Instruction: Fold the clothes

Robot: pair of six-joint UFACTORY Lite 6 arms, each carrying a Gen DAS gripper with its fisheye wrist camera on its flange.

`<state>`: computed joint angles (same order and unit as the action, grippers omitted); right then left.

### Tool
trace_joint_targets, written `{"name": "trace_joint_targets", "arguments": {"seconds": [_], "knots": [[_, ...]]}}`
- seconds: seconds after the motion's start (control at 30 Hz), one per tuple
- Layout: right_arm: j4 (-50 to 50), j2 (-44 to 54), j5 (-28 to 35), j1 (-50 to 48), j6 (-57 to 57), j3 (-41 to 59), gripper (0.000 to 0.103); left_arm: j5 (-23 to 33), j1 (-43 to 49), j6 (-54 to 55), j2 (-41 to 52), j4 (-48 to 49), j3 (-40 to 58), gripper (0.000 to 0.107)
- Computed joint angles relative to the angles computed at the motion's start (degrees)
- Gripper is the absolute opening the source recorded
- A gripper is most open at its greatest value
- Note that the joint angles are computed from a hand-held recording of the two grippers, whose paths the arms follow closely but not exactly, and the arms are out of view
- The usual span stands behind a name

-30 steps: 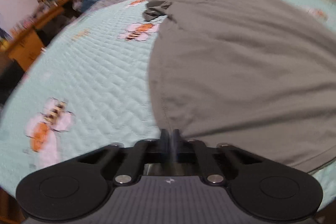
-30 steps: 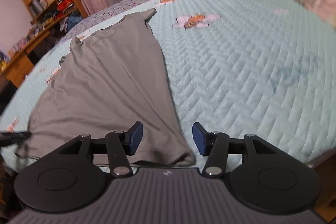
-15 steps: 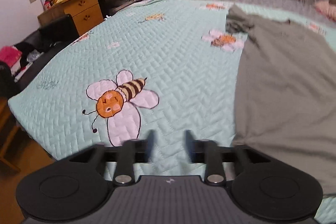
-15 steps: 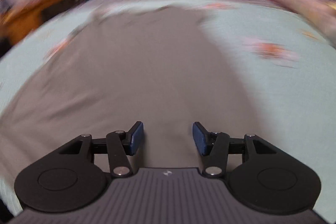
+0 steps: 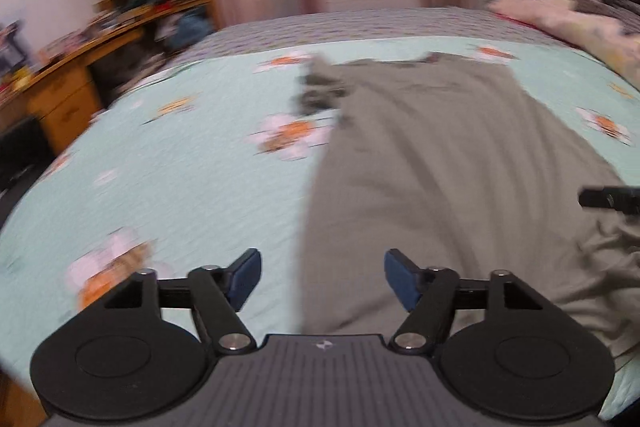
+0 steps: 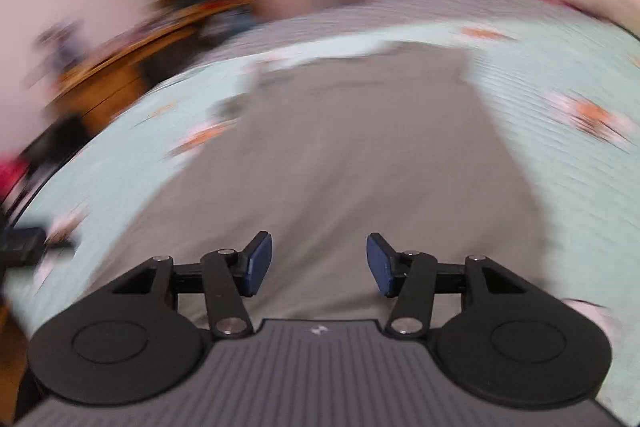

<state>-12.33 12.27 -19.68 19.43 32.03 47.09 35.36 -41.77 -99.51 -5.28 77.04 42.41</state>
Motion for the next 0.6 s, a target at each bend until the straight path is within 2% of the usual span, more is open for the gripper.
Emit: {"name": "trace_joint_targets", "arguments": {"seconds": [0.07,0.1,0.13,0.2,0.23,0.27,0.3,0.33,0.4,0.43,0.47,0.5,0.57,0.6], "knots": [[-1.06,1.15,-0.32,-2.90,1.76,-0.73,0.055,-8.05,4.12,-5.19,9.04,7.80,4.62,0.070],[0.46,1.59,-0.74,-3.34,0.30,-1.60,0.055,-9.23,5.33,-5.59,14.16,9.14,7.50,0.065],[2.18,1.08,-1.46,-3.70,-1.38,-3.32,0.055,-8.01,6.60,-3.88,17.99,8.07,9.19,0.046],[4.82,-0.54,-3.09,-4.67,-3.96,-7.23,0.055,-1.03,7.88,1.10,21.89,3.65,9.93,0.047],[6.58,-1.46,-3.35,-4.61,-6.11,-8.58,0.055,4.65,8.13,0.69,21.03,2.62,8.25,0.047],[8.60,-2.44,-3.41,-4.33,-8.63,-9.71,0.055,8.28,9.44,0.71,19.54,2.83,5.78,0.055],[9.18,-3.69,-3.95,-4.57,-10.72,-11.42,0.055,9.52,12.22,1.32,17.43,3.21,3.01,0.058],[9.50,-4.89,-5.26,-4.81,-12.54,-13.84,0.055,8.35,14.84,1.39,13.70,3.39,-0.03,0.058],[9.25,-4.70,-7.37,-5.18,-14.45,-15.78,0.055,1.63,20.18,2.92,5.49,0.94,-4.40,0.057],[9.55,-4.72,-7.56,-5.08,-15.11,-15.99,0.055,0.86,20.87,4.93,3.28,-1.00,-4.84,0.055],[10.07,-4.87,-7.45,-4.87,-15.73,-16.02,0.056,2.43,20.11,5.53,2.30,-3.52,-4.16,0.044],[8.64,-5.06,-7.09,-5.24,-14.22,-15.82,0.058,1.90,19.51,6.22,0.14,-4.59,-4.31,0.044],[3.53,-5.92,-6.47,-6.76,-8.63,-15.74,0.060,-3.75,18.44,7.45,-3.98,-6.41,-4.33,0.045],[0.09,-7.03,-6.45,-7.99,-5.13,-16.38,0.060,-6.84,17.24,8.20,-4.91,-6.59,-4.12,0.049]]}}
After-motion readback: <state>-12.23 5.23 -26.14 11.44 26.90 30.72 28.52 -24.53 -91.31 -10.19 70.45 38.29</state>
